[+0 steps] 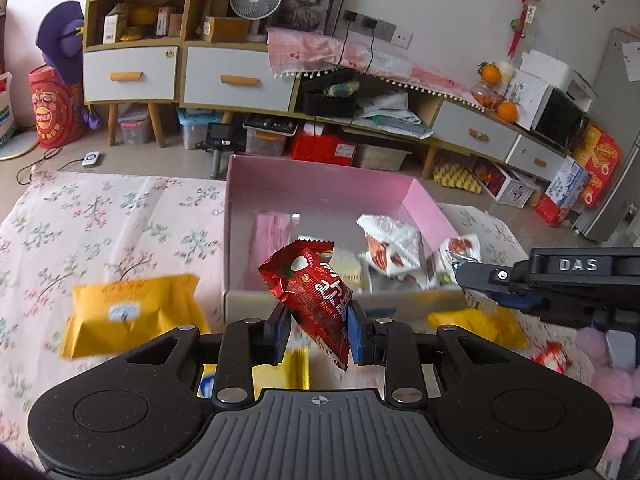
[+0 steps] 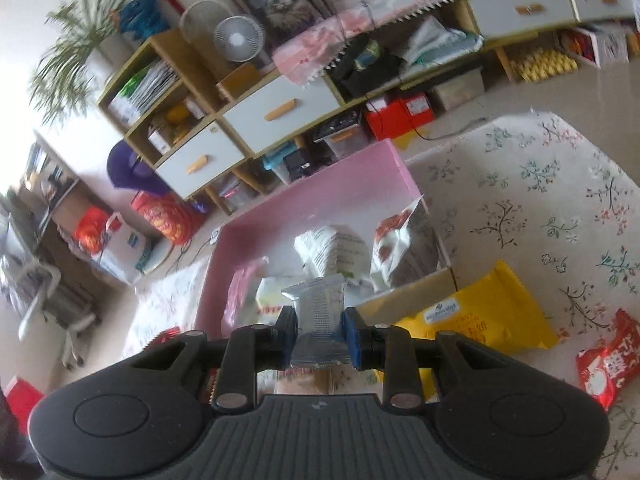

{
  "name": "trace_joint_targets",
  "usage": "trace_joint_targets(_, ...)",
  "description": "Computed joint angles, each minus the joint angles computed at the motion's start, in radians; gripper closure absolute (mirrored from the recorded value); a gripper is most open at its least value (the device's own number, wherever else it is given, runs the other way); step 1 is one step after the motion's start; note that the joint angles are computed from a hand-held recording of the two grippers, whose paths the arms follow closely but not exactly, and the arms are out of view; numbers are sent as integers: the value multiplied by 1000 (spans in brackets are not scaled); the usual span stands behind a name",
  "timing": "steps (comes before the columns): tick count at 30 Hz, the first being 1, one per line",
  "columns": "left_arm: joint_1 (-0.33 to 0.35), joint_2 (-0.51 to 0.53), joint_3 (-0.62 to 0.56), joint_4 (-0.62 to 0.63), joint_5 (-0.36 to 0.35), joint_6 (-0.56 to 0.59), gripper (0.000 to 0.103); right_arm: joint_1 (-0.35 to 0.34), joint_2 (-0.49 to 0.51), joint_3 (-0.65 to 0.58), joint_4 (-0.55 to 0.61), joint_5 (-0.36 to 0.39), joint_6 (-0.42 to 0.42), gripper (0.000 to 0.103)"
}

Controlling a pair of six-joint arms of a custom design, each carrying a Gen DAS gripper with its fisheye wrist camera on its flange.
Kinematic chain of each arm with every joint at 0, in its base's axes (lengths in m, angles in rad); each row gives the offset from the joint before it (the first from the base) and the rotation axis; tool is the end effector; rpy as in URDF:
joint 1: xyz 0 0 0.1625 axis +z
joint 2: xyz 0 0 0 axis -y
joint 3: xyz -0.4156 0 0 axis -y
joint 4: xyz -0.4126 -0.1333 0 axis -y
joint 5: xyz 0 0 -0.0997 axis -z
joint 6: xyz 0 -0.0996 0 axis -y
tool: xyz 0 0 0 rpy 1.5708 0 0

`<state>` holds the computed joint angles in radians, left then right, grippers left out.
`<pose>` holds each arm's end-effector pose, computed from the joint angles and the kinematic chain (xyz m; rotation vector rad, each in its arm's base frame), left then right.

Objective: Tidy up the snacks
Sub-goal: 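Carry both packets over the box and open the right tool inside it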

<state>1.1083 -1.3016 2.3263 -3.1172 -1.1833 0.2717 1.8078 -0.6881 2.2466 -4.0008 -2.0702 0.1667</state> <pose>-0.0510 -0.4854 0.1803 0.8393 2.5776 -0.7699 0.1906 -0.4243 0.0339 -0.2123 -2.5506 1.2893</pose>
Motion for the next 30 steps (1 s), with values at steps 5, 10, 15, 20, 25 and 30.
trace_joint_targets(5,4,87,-70,3,9,-8,76,-35,-11,-24,37,54,6,92)
trace_joint_targets(10,20,175,-140,14,28,-20,76,-75,11,-50,69,93,6,92)
trace_joint_targets(15,35,242,-192,10,45,-21,80,-79,26,-89,79,62,-60,92)
trace_joint_targets(20,45,298,-242,-15,46,-7,80,-102,44,-113,50,80,-88,91)
trace_joint_targets(25,51,348,-285,-47,46,5,80,-111,68,-133,4,89,-133,91)
trace_joint_targets(30,57,359,-303,-45,38,-1,80,-110,75,-146,12,81,-162,86)
